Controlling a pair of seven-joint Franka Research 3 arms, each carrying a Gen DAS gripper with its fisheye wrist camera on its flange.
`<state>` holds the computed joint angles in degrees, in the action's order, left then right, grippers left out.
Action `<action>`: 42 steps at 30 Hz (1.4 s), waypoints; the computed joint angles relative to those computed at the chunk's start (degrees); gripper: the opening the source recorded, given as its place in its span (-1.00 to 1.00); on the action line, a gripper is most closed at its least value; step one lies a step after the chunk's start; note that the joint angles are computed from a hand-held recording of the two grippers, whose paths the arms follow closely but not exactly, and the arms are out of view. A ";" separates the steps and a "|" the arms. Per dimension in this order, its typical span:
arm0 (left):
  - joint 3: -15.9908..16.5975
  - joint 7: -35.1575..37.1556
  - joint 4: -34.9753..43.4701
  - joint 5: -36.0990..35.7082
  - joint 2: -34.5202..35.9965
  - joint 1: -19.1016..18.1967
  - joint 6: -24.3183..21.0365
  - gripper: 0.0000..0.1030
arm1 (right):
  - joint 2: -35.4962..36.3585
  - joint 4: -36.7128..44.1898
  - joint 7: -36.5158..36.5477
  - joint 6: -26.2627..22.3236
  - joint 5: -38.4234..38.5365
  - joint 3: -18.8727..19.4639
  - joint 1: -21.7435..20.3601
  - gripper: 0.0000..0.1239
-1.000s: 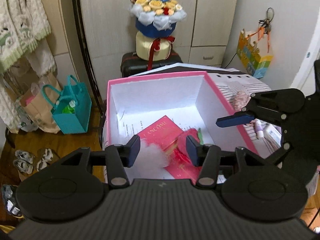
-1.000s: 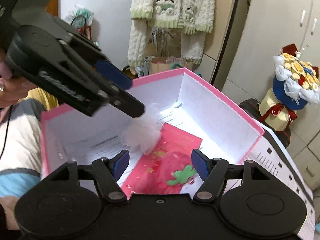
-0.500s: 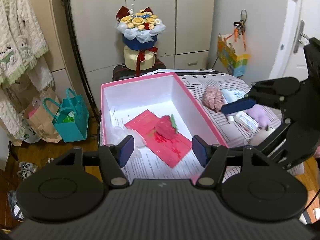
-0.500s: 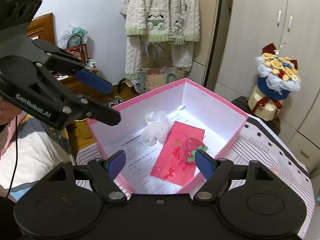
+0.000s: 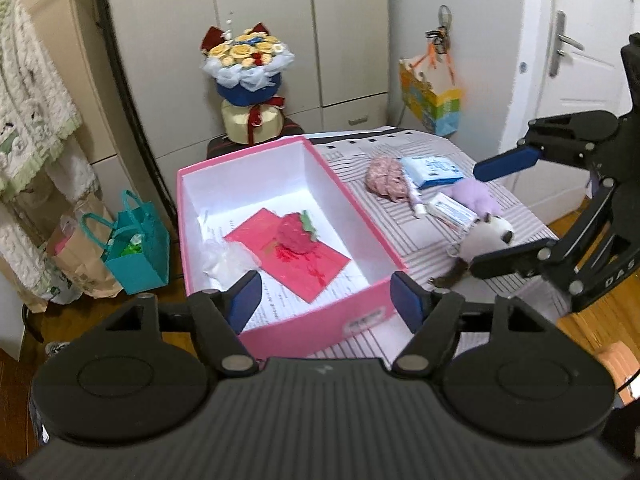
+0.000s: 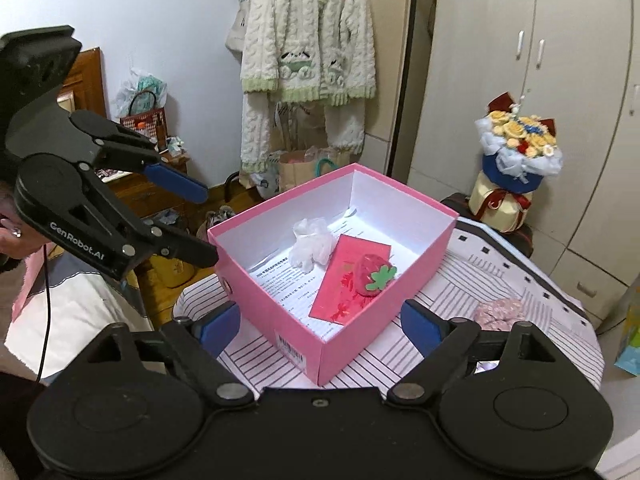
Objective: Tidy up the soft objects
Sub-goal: 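Move both grippers back toward the white panda plush on the table, then close both grippers on the white-and-brown panda plush from either side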
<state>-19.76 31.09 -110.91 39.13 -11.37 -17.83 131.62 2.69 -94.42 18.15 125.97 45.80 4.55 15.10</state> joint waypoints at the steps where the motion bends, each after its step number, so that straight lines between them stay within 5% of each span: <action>1: -0.23 0.08 0.08 0.13 0.15 -0.19 0.04 0.41 | -1.08 -1.44 -1.08 0.38 1.19 -0.20 -0.30 0.47; 17: 0.40 5.66 5.88 -3.20 9.78 -4.54 3.75 0.50 | -7.86 -15.14 -8.63 2.77 10.74 -5.03 -2.92 0.48; 22: 1.84 7.01 8.85 -4.67 14.64 -5.23 10.03 0.50 | -7.49 -17.30 -9.92 4.35 12.34 -5.57 -4.03 0.49; 27: 4.01 5.90 11.34 0.72 20.55 -6.77 17.62 0.50 | -5.99 -19.35 -13.48 11.26 15.23 -5.00 -4.27 0.50; 32: 6.93 3.00 15.92 6.30 27.09 -9.24 20.08 0.50 | -2.45 -20.86 -23.96 22.55 22.95 -3.45 -3.34 0.50; 42: 13.72 -3.29 25.33 11.23 38.02 -13.37 26.58 0.45 | 6.05 -16.74 -33.93 25.10 34.10 -0.69 -5.40 0.50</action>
